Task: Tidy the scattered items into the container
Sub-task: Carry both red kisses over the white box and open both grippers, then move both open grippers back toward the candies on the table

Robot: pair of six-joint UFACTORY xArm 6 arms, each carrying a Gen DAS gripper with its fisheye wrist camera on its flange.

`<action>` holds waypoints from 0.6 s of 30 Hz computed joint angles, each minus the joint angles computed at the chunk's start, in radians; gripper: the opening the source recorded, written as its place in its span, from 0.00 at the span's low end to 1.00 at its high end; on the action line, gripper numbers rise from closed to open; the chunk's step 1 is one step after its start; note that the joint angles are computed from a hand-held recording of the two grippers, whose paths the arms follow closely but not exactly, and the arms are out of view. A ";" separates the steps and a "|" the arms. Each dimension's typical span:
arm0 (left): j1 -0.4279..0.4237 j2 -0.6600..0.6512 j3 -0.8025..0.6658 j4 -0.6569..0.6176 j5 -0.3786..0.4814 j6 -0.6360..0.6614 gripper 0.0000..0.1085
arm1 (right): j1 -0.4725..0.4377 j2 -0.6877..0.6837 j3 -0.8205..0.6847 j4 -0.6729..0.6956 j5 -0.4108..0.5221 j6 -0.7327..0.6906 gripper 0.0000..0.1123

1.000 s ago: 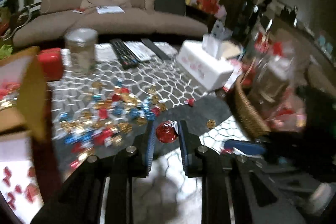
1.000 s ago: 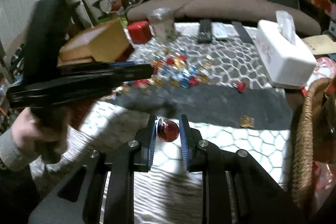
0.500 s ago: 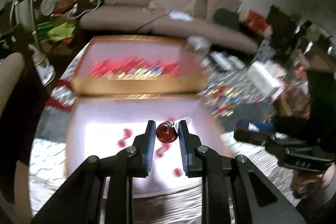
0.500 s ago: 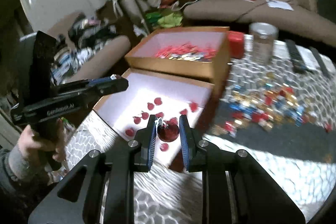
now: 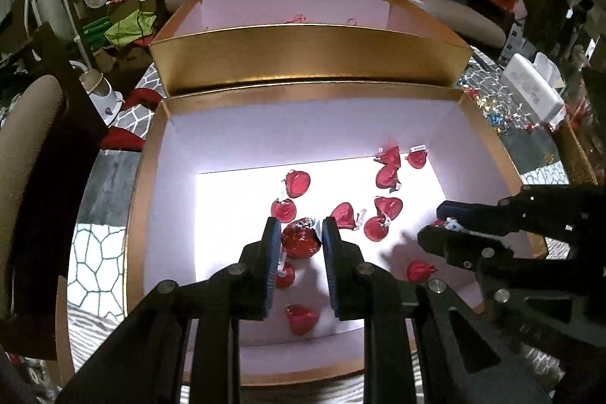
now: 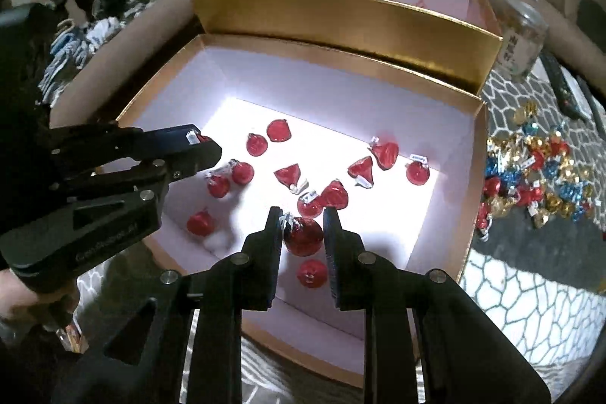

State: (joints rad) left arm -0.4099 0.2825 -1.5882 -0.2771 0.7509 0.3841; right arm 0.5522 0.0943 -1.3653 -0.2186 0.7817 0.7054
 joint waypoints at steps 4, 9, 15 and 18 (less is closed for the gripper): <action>0.005 -0.013 0.020 -0.012 -0.012 0.002 0.33 | 0.010 0.019 -0.028 -0.039 0.033 0.050 0.21; 0.015 -0.042 0.048 -0.031 -0.021 -0.014 0.46 | 0.026 0.044 -0.075 -0.054 0.079 0.067 0.23; 0.027 -0.092 0.074 -0.036 -0.011 -0.023 0.51 | 0.048 0.010 -0.074 -0.096 0.082 0.102 0.34; 0.027 -0.140 0.103 -0.031 -0.013 -0.035 0.54 | 0.060 -0.029 -0.062 -0.121 0.083 0.128 0.35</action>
State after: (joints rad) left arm -0.3831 0.1426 -1.4855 -0.3078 0.7375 0.3488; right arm 0.6122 0.0658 -1.4275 -0.3396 0.8650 0.8337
